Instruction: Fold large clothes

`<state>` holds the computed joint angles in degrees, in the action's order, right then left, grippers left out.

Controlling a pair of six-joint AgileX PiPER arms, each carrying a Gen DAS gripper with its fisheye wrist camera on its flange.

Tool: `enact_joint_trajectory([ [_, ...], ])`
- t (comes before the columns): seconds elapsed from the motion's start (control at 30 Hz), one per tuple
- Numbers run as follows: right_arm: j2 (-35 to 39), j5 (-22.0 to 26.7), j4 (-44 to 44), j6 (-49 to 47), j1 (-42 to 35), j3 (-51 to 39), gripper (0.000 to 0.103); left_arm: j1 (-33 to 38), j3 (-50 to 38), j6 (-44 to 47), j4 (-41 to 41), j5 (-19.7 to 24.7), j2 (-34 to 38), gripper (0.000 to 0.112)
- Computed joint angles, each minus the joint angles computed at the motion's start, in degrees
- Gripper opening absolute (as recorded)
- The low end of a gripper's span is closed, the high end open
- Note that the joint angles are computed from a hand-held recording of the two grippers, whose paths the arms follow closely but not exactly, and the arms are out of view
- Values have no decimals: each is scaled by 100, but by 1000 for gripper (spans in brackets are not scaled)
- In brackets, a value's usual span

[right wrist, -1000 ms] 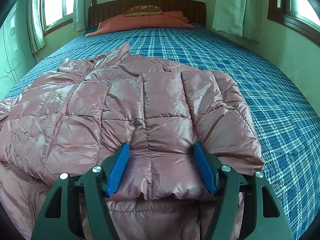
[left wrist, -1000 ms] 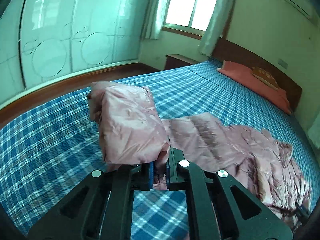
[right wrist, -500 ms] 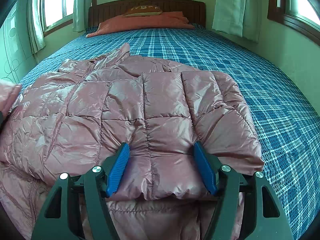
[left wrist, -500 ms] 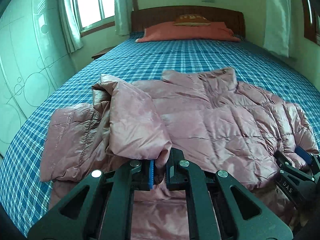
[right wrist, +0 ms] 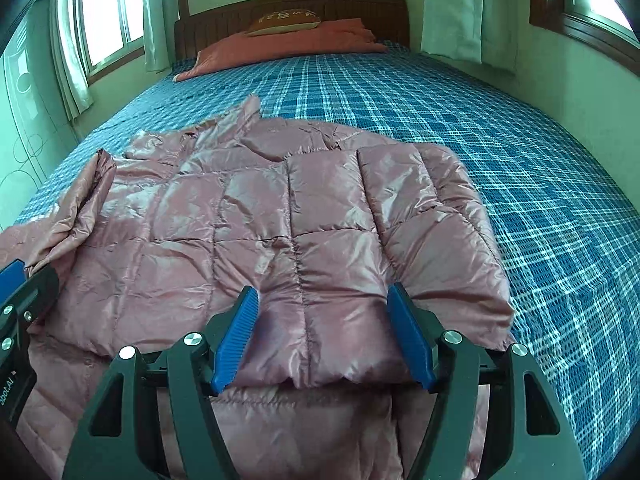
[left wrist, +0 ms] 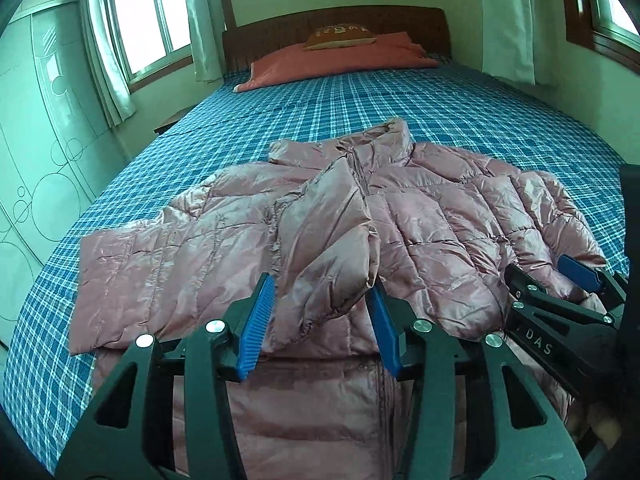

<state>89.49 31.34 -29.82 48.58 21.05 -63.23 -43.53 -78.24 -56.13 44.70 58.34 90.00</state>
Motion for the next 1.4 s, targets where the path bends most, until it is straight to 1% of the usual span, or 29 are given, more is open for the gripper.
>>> enact_joint_trajectory([
  [0.07, -155, 92, 60, 7, 112, -64, 66, 114, 277, -15, -11, -55, -361, 53],
  [0.17, -207, 176, 415, -245, 276, -389, 66, 443, 749, 78, -215, -236, -941, 56],
  [0.23, -142, 263, 530, -299, 441, -644, 66, 745, 901, 491, -597, -400, -1208, 57],
  [0.33, 116, 418, 897, -537, 633, -1070, 66, 933, 1170, 723, -721, -522, -1575, 58],
  [0.37, 185, 460, 916, -530, 711, -1151, 66, 1005, 1242, 866, -839, -577, -1695, 58],
  [0.47, 348, 631, 520, -169, 1044, -1276, 66, 1153, 1426, 1184, -1190, -674, -2010, 59],
  [0.57, 365, 765, 408, -57, 1208, -1253, 66, 1132, 1511, 1259, -1325, -624, -2159, 59],
  [0.63, 288, 805, 366, 3, 1228, -1189, 66, 1106, 1588, 1198, -1278, -608, -2268, 59],
  [0.73, 143, 785, 450, -12, 1183, -1106, 66, 1142, 1645, 1126, -1203, -582, -2380, 59],
  [0.8, 176, 789, 552, -69, 1179, -1200, 66, 1243, 1667, 1149, -1210, -586, -2409, 59],
  [0.9, 474, 774, 1022, -411, 1167, -1516, 66, 1531, 1700, 1263, -1270, -651, -2406, 59],
  [0.93, 678, 748, 1376, -696, 1106, -1688, 67, 1686, 1713, 1365, -1337, -698, -2397, 60],
  [1.1, 1527, 749, 2394, -1394, 1011, -2320, 67, 2217, 1848, 1622, -1336, -890, -2344, 60],
  [1.13, 1626, 747, 2507, -1511, 1017, -2399, 64, 2323, 1871, 1660, -1325, -927, -2317, 60],
  [1.17, 1677, 755, 2484, -1540, 1068, -2453, 53, 2452, 1890, 1740, -1376, -978, -2296, 60],
  [1.2, 1717, 791, 2572, -1696, 1079, -2528, 28, 2579, 1894, 1828, -1451, -1022, -2272, 60],
  [1.23, 1661, 741, 2697, -1837, 1062, -2509, 18, 2687, 1899, 1891, -1499, -1061, -2259, 60],
  [1.3, 1406, 587, 2599, -1839, 1034, -2329, 13, 2867, 1906, 1975, -1529, -1147, -2248, 60],
  [1.4, 895, 432, 2369, -1806, 787, -1971, 12, 3144, 1840, 2133, -1649, -1253, -2214, 61],
])
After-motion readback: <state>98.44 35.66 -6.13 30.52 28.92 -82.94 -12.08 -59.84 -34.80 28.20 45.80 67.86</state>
